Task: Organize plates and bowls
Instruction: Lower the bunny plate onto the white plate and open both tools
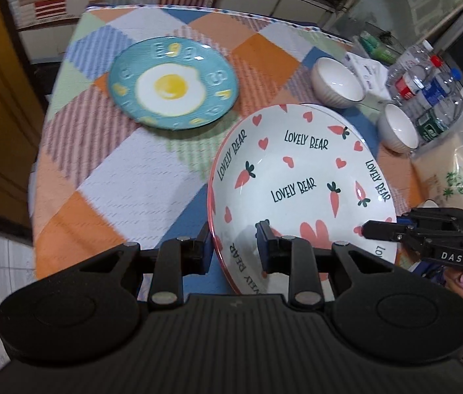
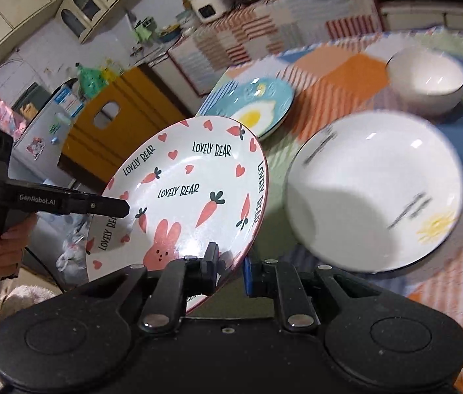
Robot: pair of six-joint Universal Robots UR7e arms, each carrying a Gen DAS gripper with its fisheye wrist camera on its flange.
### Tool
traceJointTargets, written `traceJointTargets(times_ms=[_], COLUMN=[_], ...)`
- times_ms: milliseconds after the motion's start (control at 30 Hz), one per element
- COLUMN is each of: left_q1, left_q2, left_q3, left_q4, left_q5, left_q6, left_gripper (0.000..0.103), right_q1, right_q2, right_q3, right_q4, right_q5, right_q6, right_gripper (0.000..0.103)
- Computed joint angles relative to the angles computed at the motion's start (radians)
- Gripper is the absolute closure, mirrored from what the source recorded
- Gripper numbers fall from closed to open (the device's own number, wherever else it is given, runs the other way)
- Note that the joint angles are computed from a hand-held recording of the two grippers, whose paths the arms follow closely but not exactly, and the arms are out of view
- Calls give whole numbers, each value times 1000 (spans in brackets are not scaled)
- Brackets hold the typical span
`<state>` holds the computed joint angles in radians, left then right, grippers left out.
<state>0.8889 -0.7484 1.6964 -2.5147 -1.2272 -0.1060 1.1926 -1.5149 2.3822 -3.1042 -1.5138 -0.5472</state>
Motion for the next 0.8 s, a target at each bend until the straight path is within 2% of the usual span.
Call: traceJointTargets(times_ms=[200,367,600,800], left_q1=[1,4,10,14], left_q2=[107,198,292,352], left_q3=[-125,-214,-301,-357], left_q4=[39,76,104,120], left_q5=[-48,-56,-65,-70], left_q6=[33,44,52,46], left_gripper=[77,77,77,77], right_q1=[-46,-74,-107,-138], right_q2=[-45,-52,-26,-8], right_q3=[-25,-53,-99,-163], right_q4=[20,47,68,130], right_q5=[3,-19,-56,-75], right_q6=[15,22,42,62], right_gripper=[83,83,83,83])
